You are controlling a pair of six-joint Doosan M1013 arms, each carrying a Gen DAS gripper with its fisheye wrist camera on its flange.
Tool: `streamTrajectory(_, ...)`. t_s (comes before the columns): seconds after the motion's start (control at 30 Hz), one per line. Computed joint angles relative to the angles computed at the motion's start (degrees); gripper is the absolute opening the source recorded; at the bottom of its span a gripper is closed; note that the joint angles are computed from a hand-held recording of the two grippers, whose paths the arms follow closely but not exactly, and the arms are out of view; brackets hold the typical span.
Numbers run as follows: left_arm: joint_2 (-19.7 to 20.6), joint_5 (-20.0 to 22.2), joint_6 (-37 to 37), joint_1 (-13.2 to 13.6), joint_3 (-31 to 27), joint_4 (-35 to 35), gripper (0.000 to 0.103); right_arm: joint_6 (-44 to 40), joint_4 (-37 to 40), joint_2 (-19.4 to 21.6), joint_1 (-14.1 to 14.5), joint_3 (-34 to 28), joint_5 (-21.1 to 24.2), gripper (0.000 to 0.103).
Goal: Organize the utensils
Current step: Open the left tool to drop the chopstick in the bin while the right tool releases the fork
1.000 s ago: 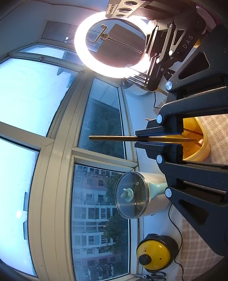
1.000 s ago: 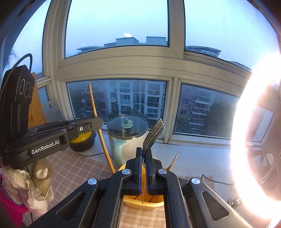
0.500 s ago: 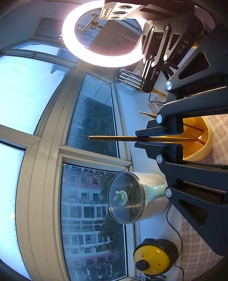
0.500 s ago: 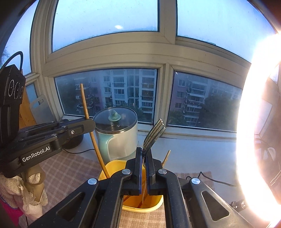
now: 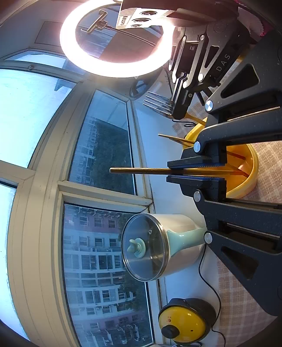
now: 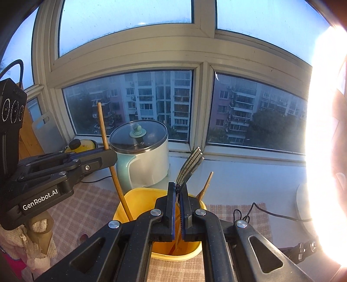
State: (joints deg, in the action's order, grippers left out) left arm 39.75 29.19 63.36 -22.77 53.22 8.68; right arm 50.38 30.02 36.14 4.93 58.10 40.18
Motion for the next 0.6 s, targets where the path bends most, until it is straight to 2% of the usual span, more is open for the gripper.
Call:
streamTrajectory(0.37,0.48,1.57,2.11,0.14,-0.33,-2.42,0.003,1.2,-1.07,0.71,-0.15,-0.32,1.59,0.001)
streamTrajectory(0.47,0.42,1.56,2.7,0.14,-0.26,-3.02,0.003,0.91,-0.74,0.57,-0.25,0.04,1.28,0.012)
streamTrajectory(0.5,0.38,1.64,2.96,0.15,-0.23,-3.21,0.003,0.5,-0.37,0.47,-0.29,0.17,1.07,0.023)
streamTrajectory(0.53,0.36,1.86,2.87,0.12,-0.24,-3.0,0.004,0.08,-0.1,0.23,-0.29,0.54,0.46,0.029)
streamTrajectory(0.6,0.29,2.25,2.41,0.13,-0.2,-2.89,0.005,-0.31,-0.05,-0.16,-0.23,1.0,-0.2,0.031)
